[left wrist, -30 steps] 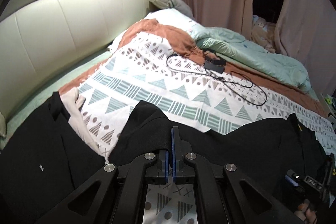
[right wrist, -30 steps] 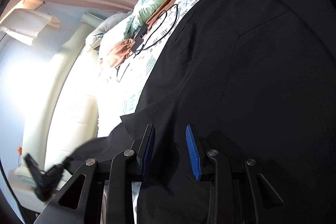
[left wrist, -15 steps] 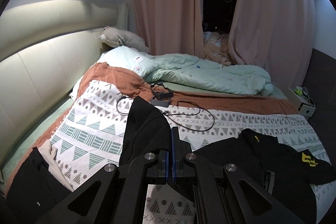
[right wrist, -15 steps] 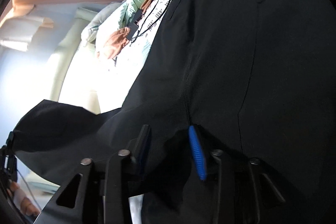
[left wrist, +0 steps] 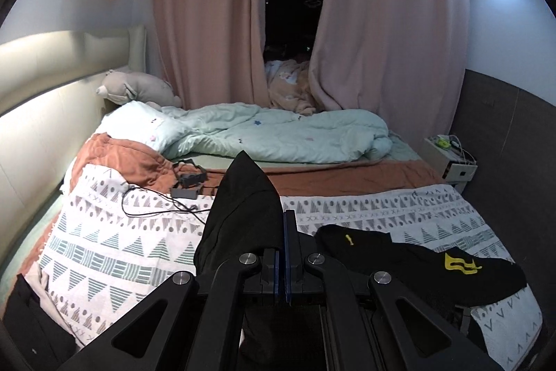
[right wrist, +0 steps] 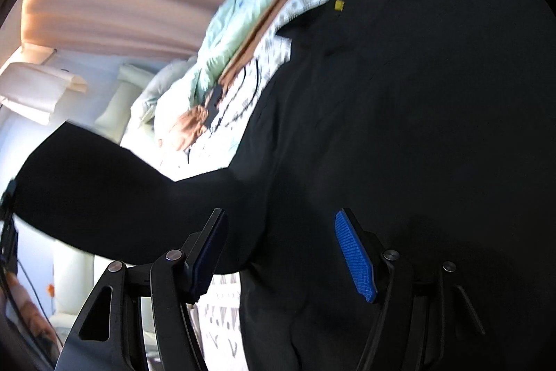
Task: Fold large clothes
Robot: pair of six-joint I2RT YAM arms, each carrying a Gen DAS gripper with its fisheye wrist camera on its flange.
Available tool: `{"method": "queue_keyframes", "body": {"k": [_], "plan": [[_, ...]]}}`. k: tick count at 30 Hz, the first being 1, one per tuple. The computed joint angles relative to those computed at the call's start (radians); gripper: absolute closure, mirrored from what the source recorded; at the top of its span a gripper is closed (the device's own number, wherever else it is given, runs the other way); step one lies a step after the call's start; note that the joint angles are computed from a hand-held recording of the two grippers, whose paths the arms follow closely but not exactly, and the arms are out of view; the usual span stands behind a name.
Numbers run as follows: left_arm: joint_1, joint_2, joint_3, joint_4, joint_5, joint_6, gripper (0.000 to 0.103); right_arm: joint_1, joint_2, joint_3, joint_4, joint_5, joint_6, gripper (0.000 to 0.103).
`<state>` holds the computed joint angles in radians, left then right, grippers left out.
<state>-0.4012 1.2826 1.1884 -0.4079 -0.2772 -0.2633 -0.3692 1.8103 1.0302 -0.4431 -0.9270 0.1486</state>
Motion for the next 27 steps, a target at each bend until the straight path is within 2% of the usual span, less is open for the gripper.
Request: {"method": "queue_keyframes", "body": {"k": [3,5,7,9,12,18,21,24,25,27], "plan": [[-0.064,0.07,0.059,0.0,-0.015,-0.025,0.102,-0.135,-0.062,-0.014,-0.111,-0.06,-0.107,0.038],[-0.095,0.106,0.086,0.006,-0.01,-0.039,0.102,-0.249,-0.08,-0.023,-0.215,-0.067,-0.252,0.038],[-0.131,0.153,0.117,0.014,-0.005,-0.055,0.102,-0.34,-0.049,-0.001,-0.312,-0.07,-0.371,0.037],[-0.162,0.204,0.147,0.021,0.0,-0.072,0.102,-0.398,-0.013,0.018,-0.341,-0.061,-0.41,0.037],[-0.193,0.301,0.191,0.034,0.017,-0.096,0.102,-0.432,0.024,0.05,-0.282,0.012,-0.359,0.037],[-0.244,0.508,0.268,0.093,0.041,-0.16,0.102,-0.479,0.123,0.156,-0.295,0.039,-0.337,0.037],[-0.272,0.647,0.362,0.056,0.04,-0.185,0.101,-0.481,0.133,0.179,-0.27,0.074,-0.284,0.037],[-0.27,0.754,0.398,0.063,0.137,-0.233,0.101,-0.513,0.165,0.215,-0.292,0.06,-0.265,0.037],[-0.267,0.791,0.398,0.077,0.194,-0.261,0.1,-0.545,0.188,0.245,-0.328,0.054,-0.295,0.037],[-0.256,0.85,0.396,0.092,0.291,-0.297,0.1,-0.566,0.202,0.262,-0.31,0.053,-0.258,0.037]]}}
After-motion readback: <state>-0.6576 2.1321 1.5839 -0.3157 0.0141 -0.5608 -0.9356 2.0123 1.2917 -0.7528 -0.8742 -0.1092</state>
